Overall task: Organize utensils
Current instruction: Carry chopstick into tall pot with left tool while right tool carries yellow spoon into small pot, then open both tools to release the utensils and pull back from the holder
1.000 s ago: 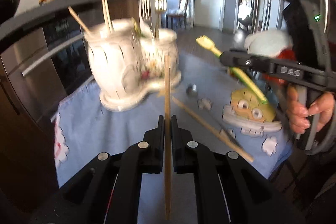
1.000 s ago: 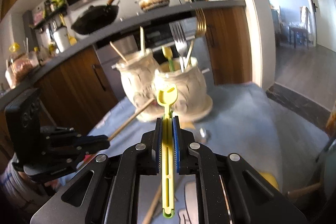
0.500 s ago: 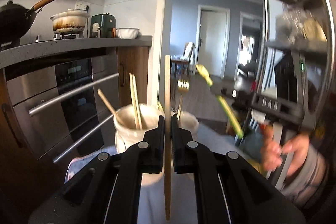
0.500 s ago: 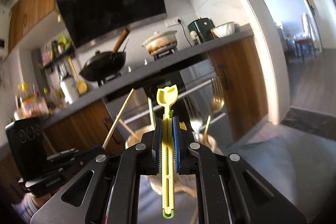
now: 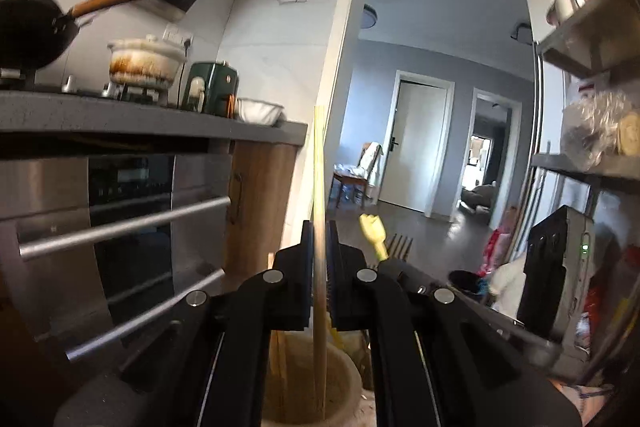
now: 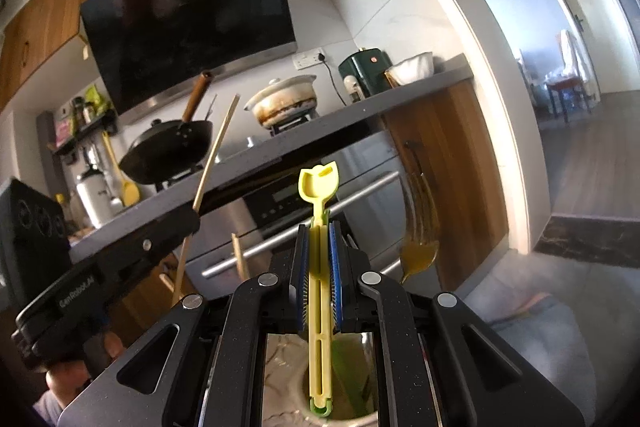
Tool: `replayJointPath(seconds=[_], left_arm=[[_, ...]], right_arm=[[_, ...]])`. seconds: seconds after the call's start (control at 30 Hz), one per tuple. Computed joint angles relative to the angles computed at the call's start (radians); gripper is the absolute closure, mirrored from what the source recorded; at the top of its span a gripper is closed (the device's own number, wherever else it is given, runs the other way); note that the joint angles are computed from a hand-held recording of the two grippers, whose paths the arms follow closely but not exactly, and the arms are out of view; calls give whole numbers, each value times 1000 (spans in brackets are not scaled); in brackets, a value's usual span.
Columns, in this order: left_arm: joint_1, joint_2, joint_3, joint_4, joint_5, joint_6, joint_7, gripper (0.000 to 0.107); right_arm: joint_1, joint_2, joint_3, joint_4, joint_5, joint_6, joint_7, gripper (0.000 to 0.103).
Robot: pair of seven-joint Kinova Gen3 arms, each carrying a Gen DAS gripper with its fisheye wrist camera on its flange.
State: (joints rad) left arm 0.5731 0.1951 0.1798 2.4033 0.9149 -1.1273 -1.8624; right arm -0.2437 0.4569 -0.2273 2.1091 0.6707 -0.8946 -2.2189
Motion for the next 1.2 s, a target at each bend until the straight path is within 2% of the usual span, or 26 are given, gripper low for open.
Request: replayJointPath(seconds=[0.13,0.2,0.4,0.5,0.63,0.77,0.87,1.07,1.2], left_arm=[[18,67,3,-1,2,-91,-2,101],[44,90,-8,-6,28,-110,-13,101],[53,100,-12,25,32,-94,20,101],[76,99,-8,55,53,-115,47,101],[125,102,5,80,113,-146,52,101],[204,142,19,90,211,-217,53,101],[245,167,23,102,254,-254,85,101],[242,161,13,117,253,-219,132,101],[255,169,9,126,250,-231,153,101]], right_arm=[[-28,20,10,23,-61,-38,91,92],[-35,27,10,24,-74,-39,115,92],[-41,17,7,25,-84,12,148,92],[-50,-12,12,48,-110,57,180,92],[-33,-27,7,91,-114,47,210,92],[-31,-32,14,138,-142,14,260,92],[-11,-26,8,152,-125,-8,251,92],[-26,-22,8,144,-165,40,251,92],[-20,-20,2,139,-169,50,240,92]])
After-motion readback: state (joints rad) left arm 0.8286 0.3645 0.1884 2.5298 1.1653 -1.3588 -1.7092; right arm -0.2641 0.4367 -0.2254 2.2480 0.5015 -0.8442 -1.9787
